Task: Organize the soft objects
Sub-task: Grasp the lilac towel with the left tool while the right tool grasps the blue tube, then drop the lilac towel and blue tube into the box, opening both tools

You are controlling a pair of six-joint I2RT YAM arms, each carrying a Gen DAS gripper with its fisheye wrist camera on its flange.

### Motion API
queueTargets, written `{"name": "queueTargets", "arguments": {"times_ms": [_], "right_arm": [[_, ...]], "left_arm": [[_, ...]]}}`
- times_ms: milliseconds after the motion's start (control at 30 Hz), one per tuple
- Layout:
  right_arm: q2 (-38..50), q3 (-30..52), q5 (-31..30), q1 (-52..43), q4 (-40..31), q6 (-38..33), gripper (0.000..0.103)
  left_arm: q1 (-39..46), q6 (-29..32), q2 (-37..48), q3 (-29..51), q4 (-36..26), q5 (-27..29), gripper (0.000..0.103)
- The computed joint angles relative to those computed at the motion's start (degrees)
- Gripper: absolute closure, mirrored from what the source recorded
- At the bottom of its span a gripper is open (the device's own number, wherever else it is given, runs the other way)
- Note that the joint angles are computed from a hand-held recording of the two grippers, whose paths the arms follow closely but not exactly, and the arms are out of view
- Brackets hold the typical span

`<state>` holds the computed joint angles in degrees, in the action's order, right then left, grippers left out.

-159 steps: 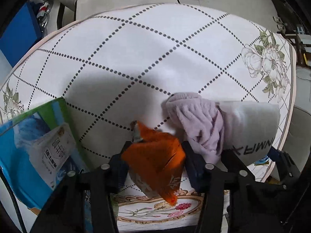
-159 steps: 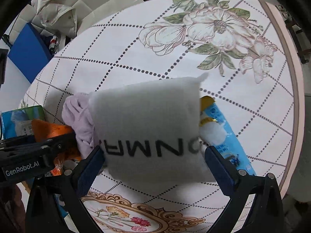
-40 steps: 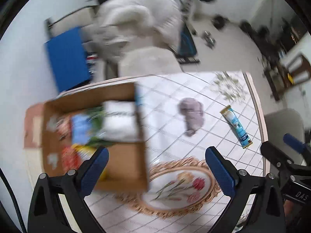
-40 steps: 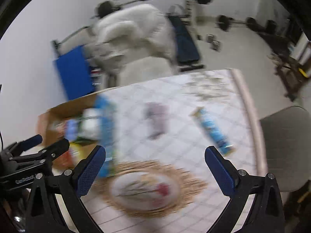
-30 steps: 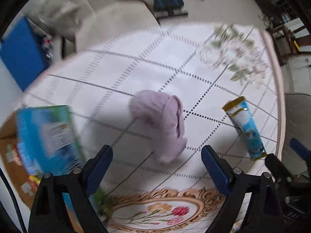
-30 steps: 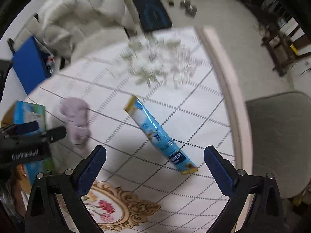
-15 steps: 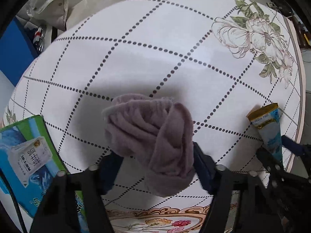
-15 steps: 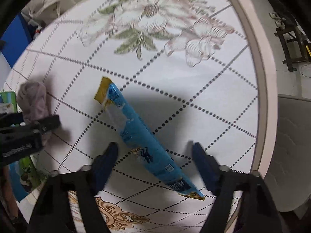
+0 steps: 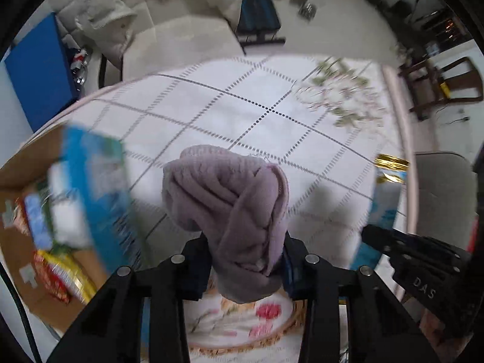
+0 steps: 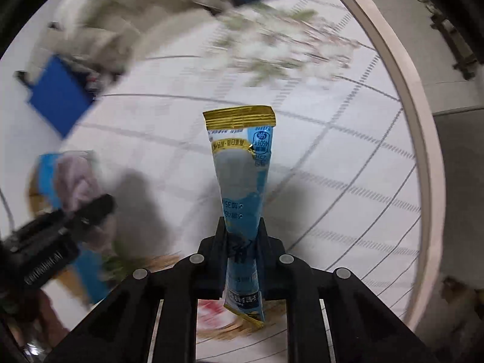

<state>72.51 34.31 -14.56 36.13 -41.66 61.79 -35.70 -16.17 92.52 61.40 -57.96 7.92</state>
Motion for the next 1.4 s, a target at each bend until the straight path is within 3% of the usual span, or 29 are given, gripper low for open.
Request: {"name": "queueTargets", "arguments": {"times_ms": [100,167,233,300,400,567,800,1067,1200,1267,1333,1400], "right_arm": [[-4.3,5.2,1.8,10.6,-0.5,10.4,0.086],[0.6,13.1,5.2,20.5,2.0,18.9,0.086],[5.6,19.5,7.3,25.7,3.8,22.1,0.086],[12.7,28.8,8.2,29.0,4.3,23.4,0.086],[24.7,43.5,9.3,33.6,3.8,25.2,0.086],[42.0,61.3,7.0,33.1,0.9,24.1,0.086],[58.0,80.4,8.3,31.9,-10.8,20.5,0.086],[65.2,85.5,12.0,31.9,-14.2,18.9,0.086],[67.4,86.1,9.2,31.7,-14.2,17.0,0.085],[69.0,87.9,6.4,31.2,-15.6,15.1,0.077],[69.2,88.5,4.5,30.8,-16.5,14.2,0.052],[68.1,87.4,3.3,30.6,-15.1,13.0,0.048]], "left_arm": [[7.7,6.2,-12.6,-3.2,-7.7,-0.4,0.069],[14.7,11.7,-18.6,-4.4,-13.2,-0.1,0.069],[24.4,19.5,-21.1,-4.6,-18.2,0.3,0.069],[34.7,27.3,-19.4,-3.1,-20.9,-0.7,0.069],[46.1,34.1,-14.2,-2.2,-20.5,-1.7,0.069],[56.4,39.4,-2.6,-0.1,-19.6,-0.8,0.069],[58.6,38.6,9.2,-0.1,-16.1,0.3,0.069],[57.4,36.9,15.8,-0.9,-12.6,1.2,0.069],[54.4,35.1,17.7,-1.8,-12.3,0.7,0.066],[54.1,34.5,17.5,-2.0,-13.3,0.7,0.065],[53.5,35.1,15.5,-2.3,-13.4,-0.1,0.053],[52.7,35.6,12.2,-3.4,-12.7,-1.4,0.040]]}}
